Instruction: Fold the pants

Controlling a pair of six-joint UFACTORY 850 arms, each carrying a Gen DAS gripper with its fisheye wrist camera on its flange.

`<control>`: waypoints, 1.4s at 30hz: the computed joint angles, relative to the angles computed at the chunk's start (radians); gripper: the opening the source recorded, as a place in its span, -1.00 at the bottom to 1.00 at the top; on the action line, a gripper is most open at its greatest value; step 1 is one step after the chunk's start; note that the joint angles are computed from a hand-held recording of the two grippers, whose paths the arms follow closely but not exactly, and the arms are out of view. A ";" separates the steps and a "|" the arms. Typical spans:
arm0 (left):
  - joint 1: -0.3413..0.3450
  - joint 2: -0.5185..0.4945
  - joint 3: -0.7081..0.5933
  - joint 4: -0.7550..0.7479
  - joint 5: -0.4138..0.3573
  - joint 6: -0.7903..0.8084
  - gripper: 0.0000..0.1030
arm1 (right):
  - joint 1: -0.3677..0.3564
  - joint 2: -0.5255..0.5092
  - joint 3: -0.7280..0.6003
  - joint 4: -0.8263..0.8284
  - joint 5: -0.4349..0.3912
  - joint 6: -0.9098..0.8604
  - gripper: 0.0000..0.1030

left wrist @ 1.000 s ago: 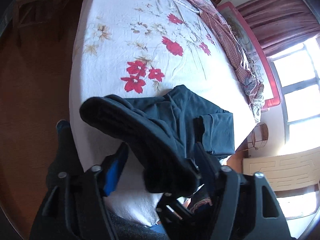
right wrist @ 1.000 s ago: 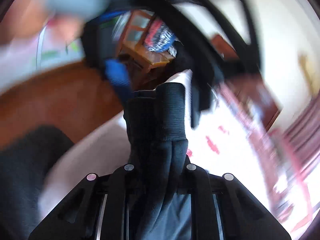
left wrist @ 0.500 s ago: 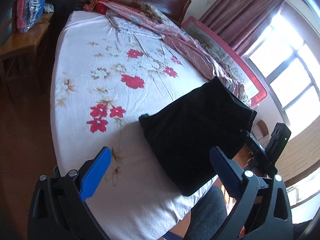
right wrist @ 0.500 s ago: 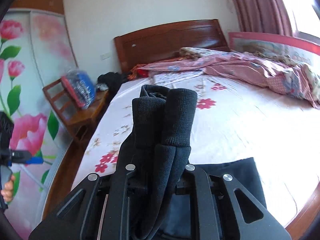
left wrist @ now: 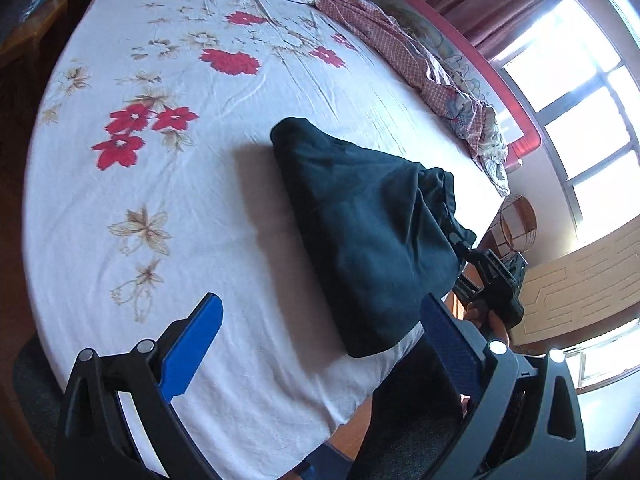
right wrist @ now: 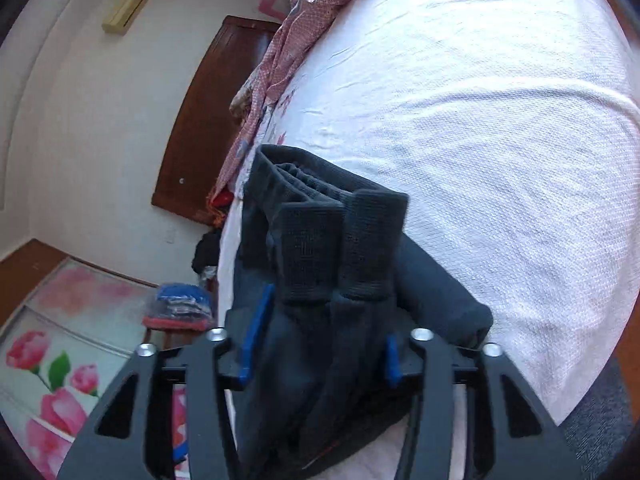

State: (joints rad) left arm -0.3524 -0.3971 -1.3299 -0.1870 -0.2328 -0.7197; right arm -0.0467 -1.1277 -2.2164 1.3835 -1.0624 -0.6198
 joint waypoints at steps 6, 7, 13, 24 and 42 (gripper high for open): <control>-0.030 -0.156 -0.190 0.006 0.017 0.108 0.93 | 0.004 0.074 0.004 -0.240 0.098 0.197 0.41; -0.037 -0.182 -0.226 0.065 0.020 0.087 0.93 | 0.001 0.109 0.043 -0.271 0.161 0.189 0.41; -0.010 -0.310 -0.415 0.213 -0.022 0.012 0.93 | -0.016 0.052 -0.081 -0.152 0.040 0.149 0.04; 0.043 -0.435 -0.534 0.187 -0.102 -0.049 0.95 | 0.048 0.127 0.034 -0.520 0.212 0.220 -0.34; 0.046 -0.453 -0.537 0.123 -0.140 0.094 0.96 | -0.001 0.219 0.193 -0.647 0.332 0.103 -1.00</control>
